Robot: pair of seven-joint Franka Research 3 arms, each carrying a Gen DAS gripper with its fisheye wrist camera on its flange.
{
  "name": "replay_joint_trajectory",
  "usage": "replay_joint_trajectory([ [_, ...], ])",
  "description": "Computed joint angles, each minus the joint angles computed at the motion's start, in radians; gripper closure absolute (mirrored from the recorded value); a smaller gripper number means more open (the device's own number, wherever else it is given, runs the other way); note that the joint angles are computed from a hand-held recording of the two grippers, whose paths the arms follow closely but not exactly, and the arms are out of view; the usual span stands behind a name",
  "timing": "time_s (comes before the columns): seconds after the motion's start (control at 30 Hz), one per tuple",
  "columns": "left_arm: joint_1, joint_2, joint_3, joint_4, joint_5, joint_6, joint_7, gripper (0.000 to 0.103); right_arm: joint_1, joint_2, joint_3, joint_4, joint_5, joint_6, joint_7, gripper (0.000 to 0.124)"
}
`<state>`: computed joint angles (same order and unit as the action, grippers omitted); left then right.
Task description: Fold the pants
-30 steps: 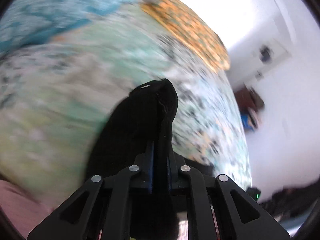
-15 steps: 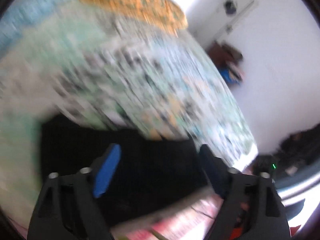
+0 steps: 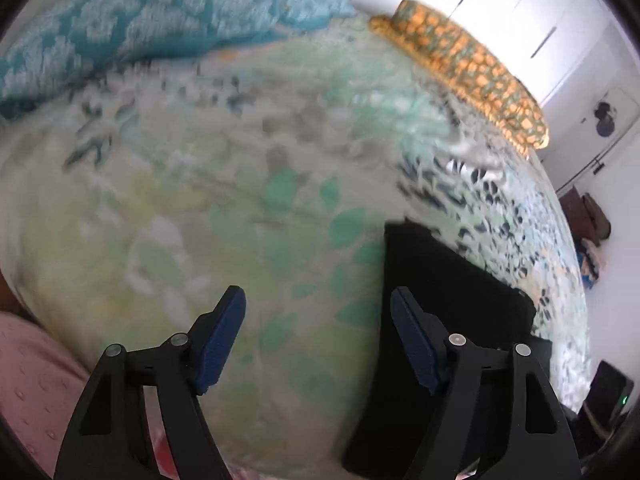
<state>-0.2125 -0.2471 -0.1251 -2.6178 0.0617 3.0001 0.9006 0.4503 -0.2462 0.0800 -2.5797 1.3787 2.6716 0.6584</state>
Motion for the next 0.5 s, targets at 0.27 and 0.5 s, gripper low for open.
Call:
replay_joint_trajectory([
  [0.27, 0.021, 0.039, -0.038, 0.052, 0.094, -0.054, -0.015, 0.025, -0.014, 0.037, -0.013, 0.033, -0.029, -0.138, -0.029, 0.034],
  [0.5, 0.027, 0.023, -0.054, 0.048, 0.124, -0.088, -0.023, 0.025, -0.072, 0.097, -0.046, 0.066, 0.003, -0.296, 0.046, 0.055],
])
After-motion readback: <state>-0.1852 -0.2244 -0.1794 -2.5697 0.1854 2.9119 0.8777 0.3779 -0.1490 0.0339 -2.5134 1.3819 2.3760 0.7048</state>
